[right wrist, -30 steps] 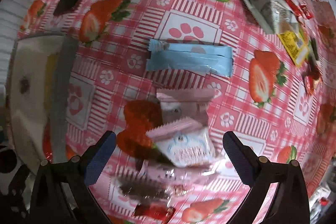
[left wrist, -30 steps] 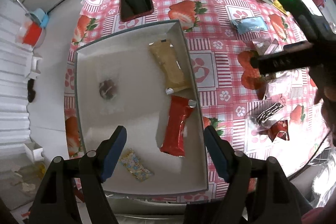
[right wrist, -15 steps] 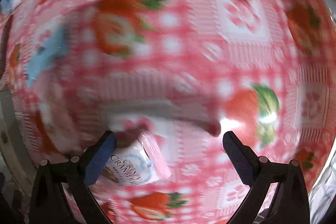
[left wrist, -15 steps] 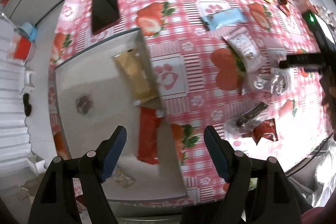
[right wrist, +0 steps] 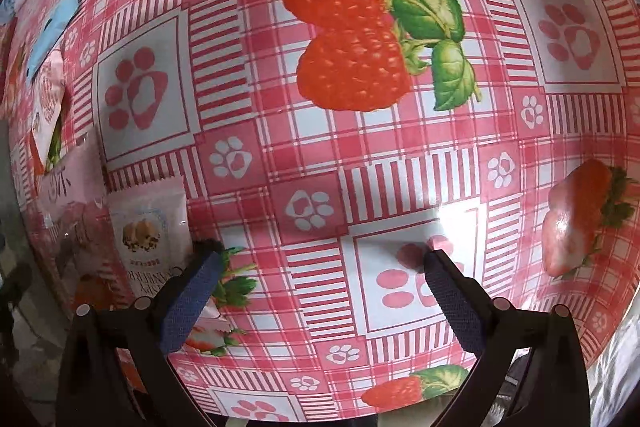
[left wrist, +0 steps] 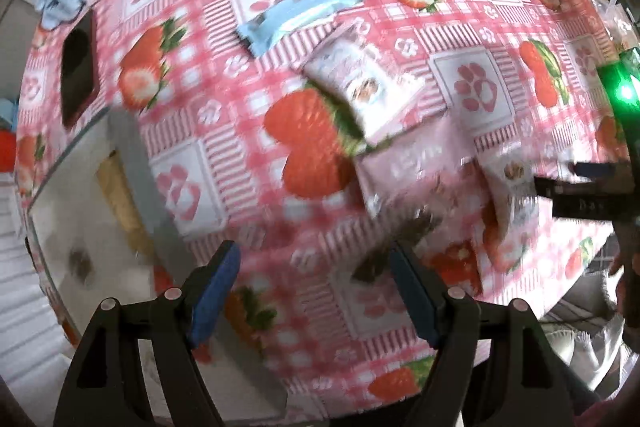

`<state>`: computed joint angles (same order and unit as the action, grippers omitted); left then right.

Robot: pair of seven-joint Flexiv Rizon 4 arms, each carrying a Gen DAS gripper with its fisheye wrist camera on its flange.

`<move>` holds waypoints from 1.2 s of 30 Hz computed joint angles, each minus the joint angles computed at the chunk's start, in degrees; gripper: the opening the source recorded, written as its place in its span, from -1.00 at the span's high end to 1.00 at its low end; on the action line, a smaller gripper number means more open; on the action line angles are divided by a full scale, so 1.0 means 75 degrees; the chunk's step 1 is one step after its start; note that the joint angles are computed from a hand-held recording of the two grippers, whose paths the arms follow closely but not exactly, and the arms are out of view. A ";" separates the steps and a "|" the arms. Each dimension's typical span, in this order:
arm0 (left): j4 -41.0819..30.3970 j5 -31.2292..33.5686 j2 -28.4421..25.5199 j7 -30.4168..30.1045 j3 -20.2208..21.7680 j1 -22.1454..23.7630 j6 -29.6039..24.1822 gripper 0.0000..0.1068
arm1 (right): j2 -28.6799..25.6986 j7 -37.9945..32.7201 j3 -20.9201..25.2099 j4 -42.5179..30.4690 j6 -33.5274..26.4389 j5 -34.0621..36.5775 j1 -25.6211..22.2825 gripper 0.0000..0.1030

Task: Organize snacks
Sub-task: 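Lower the left tool onto the pink packet and close it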

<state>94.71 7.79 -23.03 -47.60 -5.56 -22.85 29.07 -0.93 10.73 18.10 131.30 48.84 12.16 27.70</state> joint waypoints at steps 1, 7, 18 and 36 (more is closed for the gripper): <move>-0.0086 -0.0004 -0.0075 -0.0127 -0.0016 -0.0050 -0.0029 -0.49 | 0.0083 -0.0039 0.0039 0.0099 0.0038 0.0092 0.0002 -0.99; -0.0393 -0.0034 -0.0347 -0.0526 -0.0089 -0.0289 0.0153 -0.49 | 0.0181 -0.0177 -0.0068 0.0211 0.0054 -0.0027 -0.0091 -1.00; -0.2502 -0.0625 -0.1924 -0.3542 0.0085 -0.0693 -0.1753 -0.49 | 0.0216 0.0385 0.0075 0.0522 0.0308 -0.0427 0.0066 -1.00; -0.2709 -0.0200 -0.2137 -0.2842 0.0052 -0.0834 -0.1164 0.34 | 0.0241 0.0485 0.0082 0.0529 0.0271 -0.0520 0.0101 -1.00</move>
<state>74.40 6.29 -39.06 -68.92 -5.17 -29.11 20.34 0.88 14.36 18.72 135.26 50.88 8.26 28.46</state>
